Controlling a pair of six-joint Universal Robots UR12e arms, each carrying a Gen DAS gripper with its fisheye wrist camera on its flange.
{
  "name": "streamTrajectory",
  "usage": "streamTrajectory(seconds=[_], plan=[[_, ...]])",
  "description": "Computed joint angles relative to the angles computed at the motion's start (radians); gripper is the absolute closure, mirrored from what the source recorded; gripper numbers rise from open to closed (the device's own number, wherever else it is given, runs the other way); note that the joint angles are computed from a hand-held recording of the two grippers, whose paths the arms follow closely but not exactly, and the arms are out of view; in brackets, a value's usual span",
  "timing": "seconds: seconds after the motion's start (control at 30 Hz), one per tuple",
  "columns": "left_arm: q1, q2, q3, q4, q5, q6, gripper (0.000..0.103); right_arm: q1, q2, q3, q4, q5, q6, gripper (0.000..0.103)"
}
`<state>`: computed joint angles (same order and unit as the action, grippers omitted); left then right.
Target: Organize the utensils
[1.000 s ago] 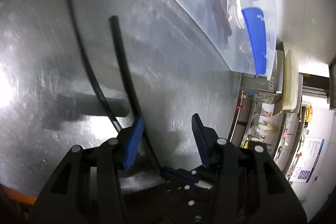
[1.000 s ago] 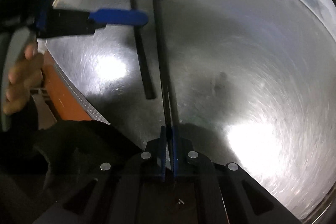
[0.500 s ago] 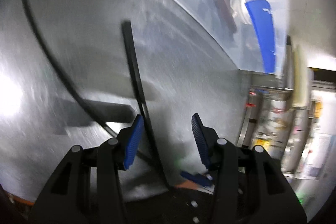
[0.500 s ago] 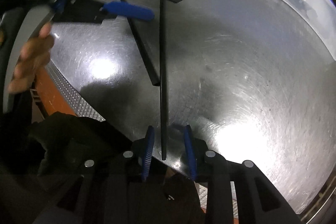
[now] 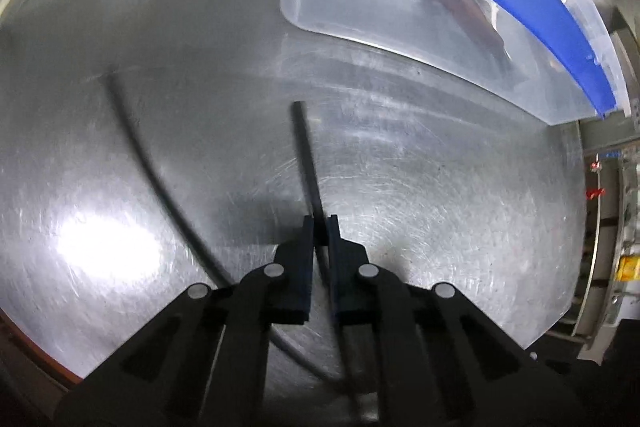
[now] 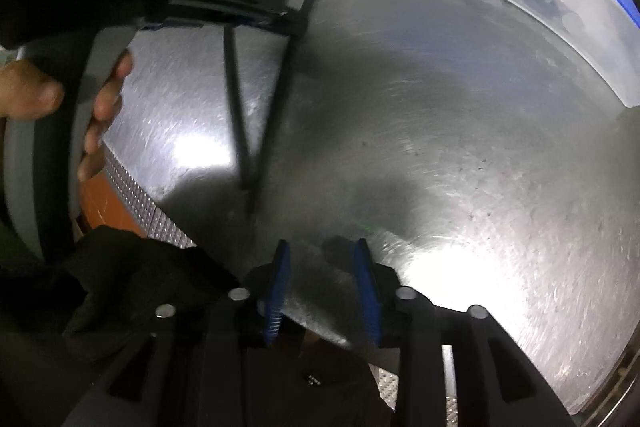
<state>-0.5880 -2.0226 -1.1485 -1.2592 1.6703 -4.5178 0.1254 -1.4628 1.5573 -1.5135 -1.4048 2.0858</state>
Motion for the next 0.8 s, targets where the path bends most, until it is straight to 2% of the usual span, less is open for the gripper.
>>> streamTrajectory(seconds=[0.1,0.13,0.17,0.27,0.5,0.57,0.67,0.73,0.77,0.8], plan=[[-0.002,0.017,-0.028,0.050,-0.006,-0.009,0.098,-0.009,0.014,-0.013,0.021,0.028,-0.009,0.066],[-0.004,0.019,-0.030,0.066,0.003,-0.010,0.103,-0.009,0.017,-0.016,0.023,0.035,-0.008,0.066],[-0.006,0.020,-0.029,0.078,0.012,-0.007,0.103,-0.009,0.021,-0.019,0.022,0.039,-0.006,0.066],[-0.014,0.022,-0.022,0.081,0.037,-0.005,0.103,-0.004,0.038,-0.033,0.032,0.055,0.009,0.066],[-0.002,0.062,-0.104,0.159,-0.009,-0.070,0.103,0.026,0.043,-0.017,0.046,0.069,0.037,0.066],[0.000,0.083,-0.133,0.177,-0.012,-0.083,0.103,0.041,0.023,0.012,0.007,0.047,0.008,0.066],[0.001,0.099,-0.150,0.190,0.003,-0.067,0.103,0.068,-0.025,0.086,-0.130,-0.018,-0.027,0.067],[0.005,0.113,-0.172,0.217,-0.007,-0.059,0.103,0.077,-0.044,0.118,-0.206,-0.051,-0.030,0.082],[0.008,0.115,-0.175,0.225,-0.013,-0.052,0.103,0.082,-0.052,0.137,-0.252,-0.073,-0.023,0.092],[0.011,0.118,-0.182,0.238,-0.023,-0.040,0.103,0.084,-0.052,0.141,-0.267,-0.085,-0.004,0.094]])
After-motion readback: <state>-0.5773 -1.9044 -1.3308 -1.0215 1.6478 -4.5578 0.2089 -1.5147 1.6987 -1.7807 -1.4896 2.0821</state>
